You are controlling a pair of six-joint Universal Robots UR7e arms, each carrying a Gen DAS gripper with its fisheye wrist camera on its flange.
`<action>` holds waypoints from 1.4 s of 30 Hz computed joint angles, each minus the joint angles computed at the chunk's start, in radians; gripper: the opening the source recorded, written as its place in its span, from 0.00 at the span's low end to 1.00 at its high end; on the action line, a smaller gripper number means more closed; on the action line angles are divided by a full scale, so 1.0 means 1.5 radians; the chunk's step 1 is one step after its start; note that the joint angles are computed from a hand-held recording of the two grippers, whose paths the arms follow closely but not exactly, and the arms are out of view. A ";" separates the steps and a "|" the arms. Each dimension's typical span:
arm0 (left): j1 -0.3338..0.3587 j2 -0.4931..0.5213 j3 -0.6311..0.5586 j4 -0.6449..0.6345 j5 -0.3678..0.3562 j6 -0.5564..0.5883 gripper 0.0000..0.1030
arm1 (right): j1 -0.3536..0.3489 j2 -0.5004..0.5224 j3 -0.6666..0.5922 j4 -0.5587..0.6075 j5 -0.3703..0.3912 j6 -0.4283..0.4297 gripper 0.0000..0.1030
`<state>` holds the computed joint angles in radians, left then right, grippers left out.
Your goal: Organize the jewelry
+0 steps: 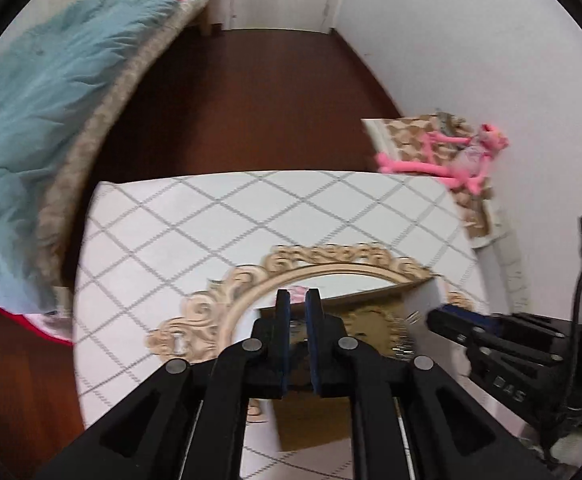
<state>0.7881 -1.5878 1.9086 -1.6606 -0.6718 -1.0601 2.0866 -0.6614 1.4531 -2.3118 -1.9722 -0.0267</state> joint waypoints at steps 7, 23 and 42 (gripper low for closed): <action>-0.021 -0.030 0.014 0.106 0.040 -0.115 0.80 | 0.005 -0.010 0.014 -0.015 -0.017 0.004 0.51; -0.109 -0.070 0.051 0.321 -0.018 -0.353 0.99 | 0.055 -0.072 0.142 -0.076 -0.176 0.008 0.98; -0.382 -0.022 -0.093 0.654 -0.073 -0.648 0.99 | 0.186 -0.279 0.257 -0.135 -0.213 0.042 0.98</action>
